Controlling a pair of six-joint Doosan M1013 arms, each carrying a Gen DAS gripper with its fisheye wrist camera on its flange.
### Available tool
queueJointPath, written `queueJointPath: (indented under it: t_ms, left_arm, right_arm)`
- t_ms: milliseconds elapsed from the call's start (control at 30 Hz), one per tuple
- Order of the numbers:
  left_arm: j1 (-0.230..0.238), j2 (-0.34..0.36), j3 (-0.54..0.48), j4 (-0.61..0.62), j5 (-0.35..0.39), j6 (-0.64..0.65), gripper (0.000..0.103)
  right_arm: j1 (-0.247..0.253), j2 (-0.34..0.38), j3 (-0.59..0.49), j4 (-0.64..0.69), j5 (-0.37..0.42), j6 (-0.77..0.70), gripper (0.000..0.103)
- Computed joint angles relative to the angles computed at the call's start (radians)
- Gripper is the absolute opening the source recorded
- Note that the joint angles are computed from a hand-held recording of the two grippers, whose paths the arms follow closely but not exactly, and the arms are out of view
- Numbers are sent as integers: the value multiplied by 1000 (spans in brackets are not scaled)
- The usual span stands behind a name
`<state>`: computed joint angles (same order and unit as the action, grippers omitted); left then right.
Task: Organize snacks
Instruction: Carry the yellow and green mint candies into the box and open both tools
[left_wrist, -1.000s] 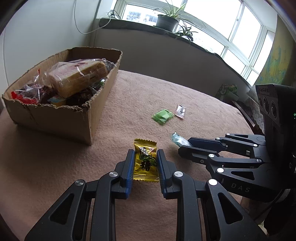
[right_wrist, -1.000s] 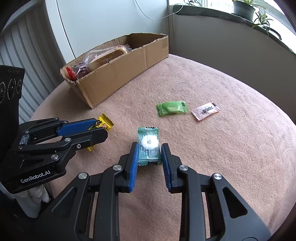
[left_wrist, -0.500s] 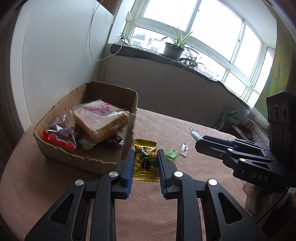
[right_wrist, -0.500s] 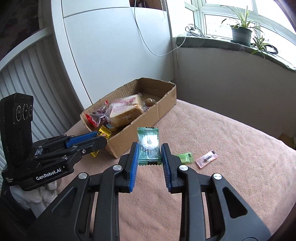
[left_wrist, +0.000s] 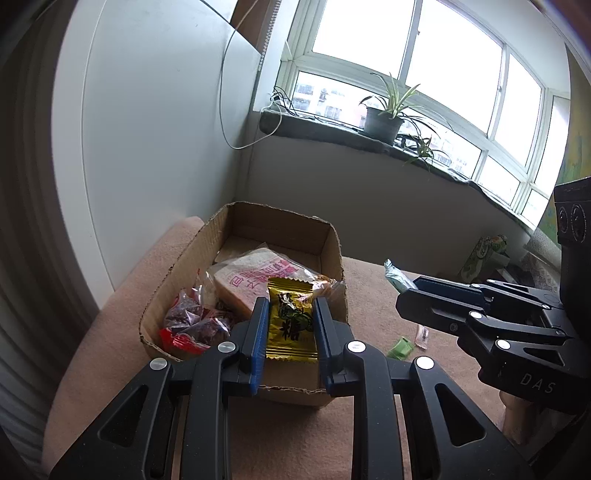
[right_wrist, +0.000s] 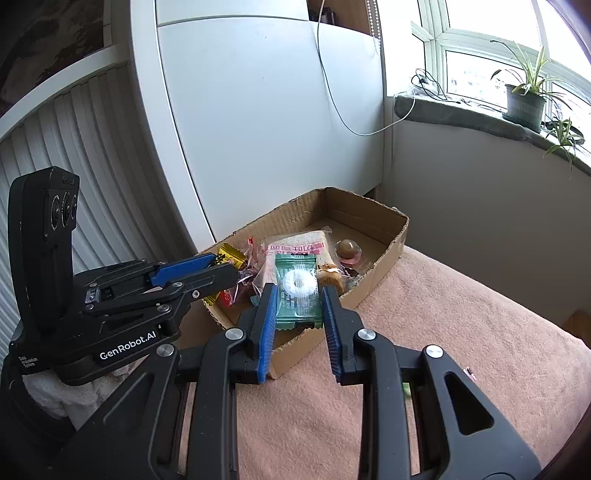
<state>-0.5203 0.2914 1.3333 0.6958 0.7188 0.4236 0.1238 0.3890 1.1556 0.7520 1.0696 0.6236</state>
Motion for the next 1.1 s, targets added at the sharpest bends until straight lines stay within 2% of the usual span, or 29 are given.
queueJointPath:
  t_ms: [533, 767, 967, 1000, 1033, 1100]
  left_arm:
    - [23, 14, -16, 27, 43, -18, 22]
    - [28, 15, -18, 18, 55, -20, 22]
    - [29, 14, -20, 26, 66, -27, 22]
    - [29, 14, -21, 26, 70, -29, 25]
    - [28, 14, -21, 30, 73, -34, 29]
    - [28, 13, -20, 32, 73, -39, 31]
  right_arm:
    - [43, 63, -71, -56, 31, 43, 26]
    - [52, 68, -75, -65, 42, 26, 26]
    - [56, 58, -60, -74, 17, 19, 27]
    - [56, 58, -59, -75, 15, 21, 30]
    - [54, 55, -56, -73, 12, 19, 39]
    - [50, 49, -48, -66, -1, 15, 47]
